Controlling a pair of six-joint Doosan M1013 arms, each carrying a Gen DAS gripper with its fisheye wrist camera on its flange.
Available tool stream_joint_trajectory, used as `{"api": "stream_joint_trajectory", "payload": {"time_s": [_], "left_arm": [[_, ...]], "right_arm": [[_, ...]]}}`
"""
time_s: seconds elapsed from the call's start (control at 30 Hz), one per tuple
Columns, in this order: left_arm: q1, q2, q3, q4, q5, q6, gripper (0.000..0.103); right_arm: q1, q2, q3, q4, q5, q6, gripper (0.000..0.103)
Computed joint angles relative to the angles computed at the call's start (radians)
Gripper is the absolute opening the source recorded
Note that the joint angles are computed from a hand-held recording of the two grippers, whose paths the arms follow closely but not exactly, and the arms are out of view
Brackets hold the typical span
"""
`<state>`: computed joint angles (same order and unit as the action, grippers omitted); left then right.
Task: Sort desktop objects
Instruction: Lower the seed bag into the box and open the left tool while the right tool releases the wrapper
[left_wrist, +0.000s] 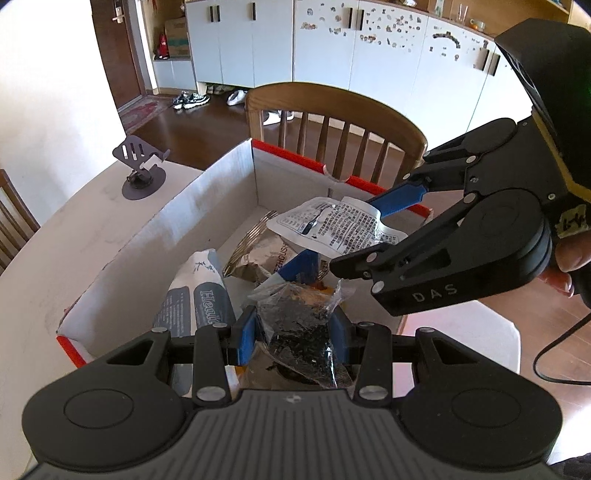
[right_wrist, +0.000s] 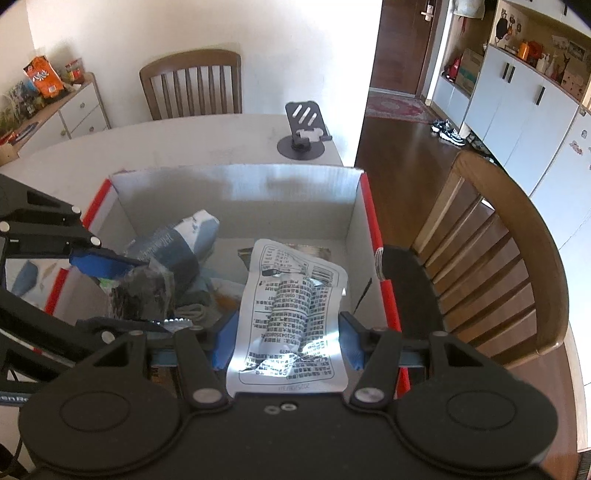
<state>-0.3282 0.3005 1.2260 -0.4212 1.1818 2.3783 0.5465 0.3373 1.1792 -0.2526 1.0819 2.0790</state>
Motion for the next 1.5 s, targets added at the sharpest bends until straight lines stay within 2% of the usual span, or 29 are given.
{"api": "stream_joint_trajectory", "payload": {"time_s": [0.2, 0.8, 1.13, 1.2, 1.27, 1.33, 1.5], "left_arm": [[-0.002, 0.017, -0.006, 0.018, -0.002, -0.011, 0.039], [0.005, 0.062, -0.029, 0.096, 0.057, -0.078, 0.040], [0.008, 0.060, -0.023, 0.107, 0.064, -0.083, 0.042], [0.009, 0.057, -0.020, 0.108, 0.060, -0.084, 0.048], [0.011, 0.052, -0.015, 0.104, 0.050, -0.087, 0.061], [0.013, 0.047, -0.011, 0.099, 0.039, -0.094, 0.065], [0.017, 0.043, -0.017, 0.093, 0.044, -0.094, 0.067]], "right_arm": [[-0.014, 0.010, 0.002, 0.033, -0.006, -0.033, 0.058], [-0.032, 0.017, 0.018, 0.086, -0.025, -0.054, 0.058], [-0.027, 0.010, 0.026, 0.074, -0.031, -0.037, 0.064], [-0.026, 0.008, 0.029, 0.072, -0.031, -0.032, 0.065], [-0.025, 0.005, 0.032, 0.072, -0.034, -0.031, 0.067], [-0.023, 0.001, 0.034, 0.071, -0.038, -0.028, 0.069], [-0.020, -0.006, 0.037, 0.072, -0.046, -0.025, 0.070]]}}
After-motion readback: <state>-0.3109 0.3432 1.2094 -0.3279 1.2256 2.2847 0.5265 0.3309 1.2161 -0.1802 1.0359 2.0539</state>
